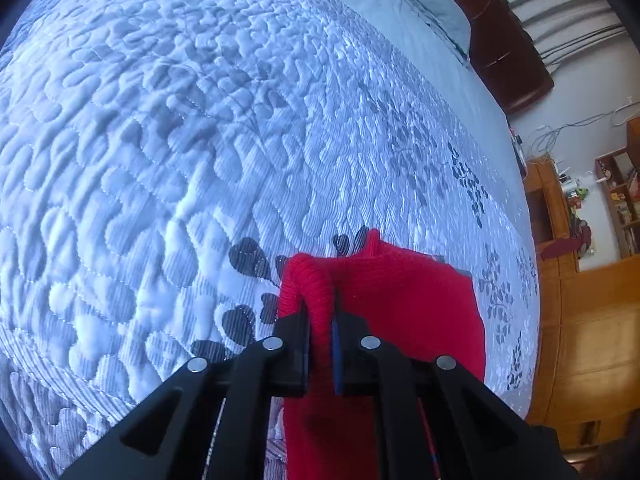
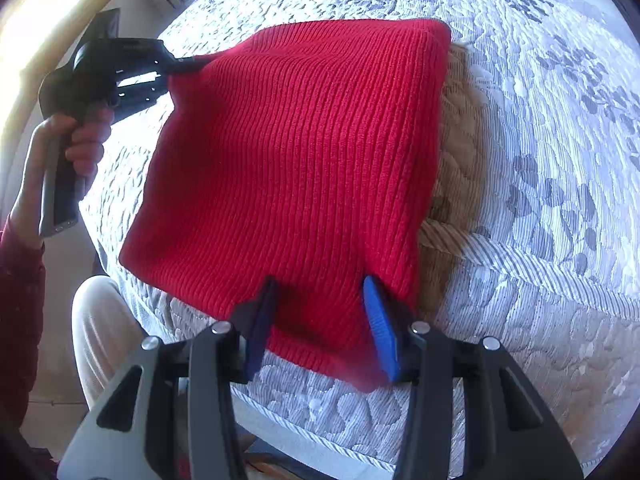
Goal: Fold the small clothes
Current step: 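Pinch the folded sweater edge with the left tool and straighten it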
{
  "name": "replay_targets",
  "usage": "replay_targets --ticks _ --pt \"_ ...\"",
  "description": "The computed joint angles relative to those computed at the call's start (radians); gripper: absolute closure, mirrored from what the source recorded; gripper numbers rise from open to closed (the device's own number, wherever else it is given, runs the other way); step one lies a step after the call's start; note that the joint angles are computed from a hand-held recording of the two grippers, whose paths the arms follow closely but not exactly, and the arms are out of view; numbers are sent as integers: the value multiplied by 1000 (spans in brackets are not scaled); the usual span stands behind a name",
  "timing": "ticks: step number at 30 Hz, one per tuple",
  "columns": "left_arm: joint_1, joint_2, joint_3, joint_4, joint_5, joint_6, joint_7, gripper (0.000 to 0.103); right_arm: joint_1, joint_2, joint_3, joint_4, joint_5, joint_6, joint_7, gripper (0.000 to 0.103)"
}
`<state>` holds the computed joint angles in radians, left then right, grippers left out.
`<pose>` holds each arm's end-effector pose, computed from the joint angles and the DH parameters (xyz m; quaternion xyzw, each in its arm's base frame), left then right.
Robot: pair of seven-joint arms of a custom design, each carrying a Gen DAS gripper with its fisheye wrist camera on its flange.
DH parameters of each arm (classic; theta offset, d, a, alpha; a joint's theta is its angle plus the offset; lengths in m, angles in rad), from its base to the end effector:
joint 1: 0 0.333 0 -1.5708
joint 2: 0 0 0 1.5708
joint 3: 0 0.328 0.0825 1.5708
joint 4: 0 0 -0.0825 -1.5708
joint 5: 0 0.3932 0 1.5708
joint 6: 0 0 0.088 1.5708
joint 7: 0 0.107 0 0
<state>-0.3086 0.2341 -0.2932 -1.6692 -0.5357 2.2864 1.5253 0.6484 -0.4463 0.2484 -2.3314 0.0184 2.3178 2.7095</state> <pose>0.5606 -0.3773 0.5261 0.5785 -0.7505 0.2814 0.1511 0.2769 0.3678 0.5543 -0.5984 0.7723 0.0027 0.2133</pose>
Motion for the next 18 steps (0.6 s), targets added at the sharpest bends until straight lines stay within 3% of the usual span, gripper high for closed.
replay_targets --ticks 3,7,12,18 --pt "2 5 -4 13 -32 -13 -21 83 -1 1 6 6 -5 -5 9 57" --pt "-4 -57 2 -28 5 -36 -36 59 0 -31 14 -4 -13 -2 34 55" --pt "-13 -229 7 -178 64 -102 4 58 -5 -101 41 -20 -54 -38 95 53" --pt "-45 -394 15 -334 4 -177 88 58 2 -127 62 -15 -75 -125 149 53"
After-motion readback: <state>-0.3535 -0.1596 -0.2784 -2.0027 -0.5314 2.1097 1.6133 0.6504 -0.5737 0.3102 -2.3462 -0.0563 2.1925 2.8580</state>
